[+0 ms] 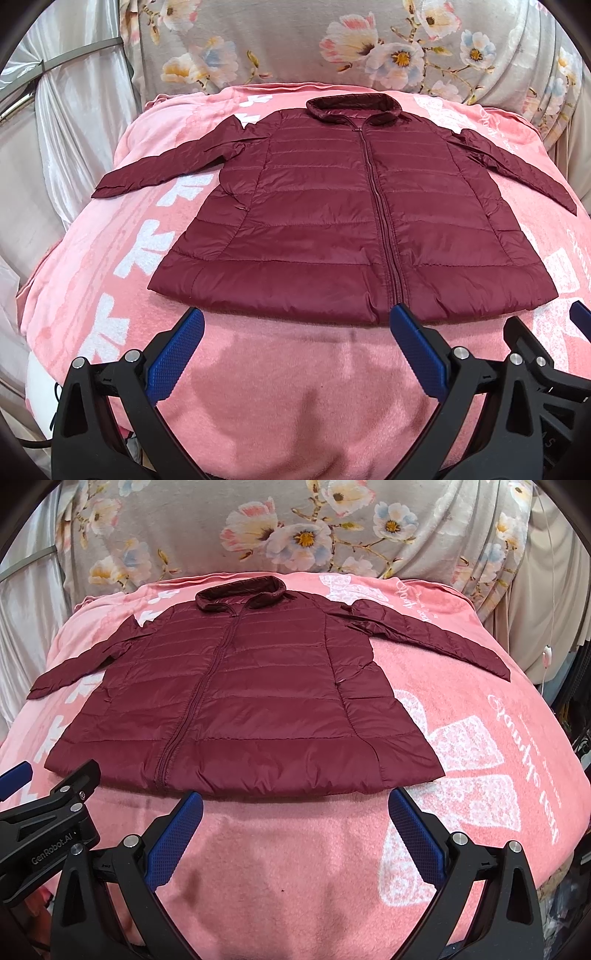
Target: Fold large clothes
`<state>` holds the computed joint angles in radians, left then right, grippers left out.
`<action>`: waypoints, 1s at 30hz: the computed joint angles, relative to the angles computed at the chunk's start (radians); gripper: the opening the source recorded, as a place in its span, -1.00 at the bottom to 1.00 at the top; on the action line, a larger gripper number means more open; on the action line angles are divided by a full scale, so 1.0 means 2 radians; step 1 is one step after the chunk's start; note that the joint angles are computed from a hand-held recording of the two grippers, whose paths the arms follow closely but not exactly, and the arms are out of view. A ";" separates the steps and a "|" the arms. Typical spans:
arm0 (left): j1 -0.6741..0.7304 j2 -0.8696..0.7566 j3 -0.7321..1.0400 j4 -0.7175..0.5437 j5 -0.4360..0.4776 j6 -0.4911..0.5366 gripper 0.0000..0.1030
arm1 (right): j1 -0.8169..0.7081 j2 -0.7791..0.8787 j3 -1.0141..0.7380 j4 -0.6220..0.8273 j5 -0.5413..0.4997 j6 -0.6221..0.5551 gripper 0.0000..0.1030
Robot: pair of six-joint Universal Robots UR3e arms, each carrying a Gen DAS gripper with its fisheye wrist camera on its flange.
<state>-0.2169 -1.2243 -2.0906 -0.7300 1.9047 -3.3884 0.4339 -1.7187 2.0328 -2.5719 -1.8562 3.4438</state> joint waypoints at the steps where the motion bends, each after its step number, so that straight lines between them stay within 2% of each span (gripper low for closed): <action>1: 0.000 0.000 0.000 0.000 0.000 0.000 0.91 | 0.000 0.001 -0.001 0.000 0.000 0.000 0.90; 30: 0.010 0.008 -0.010 0.003 -0.007 0.009 0.91 | -0.004 0.001 -0.007 0.008 0.003 0.000 0.90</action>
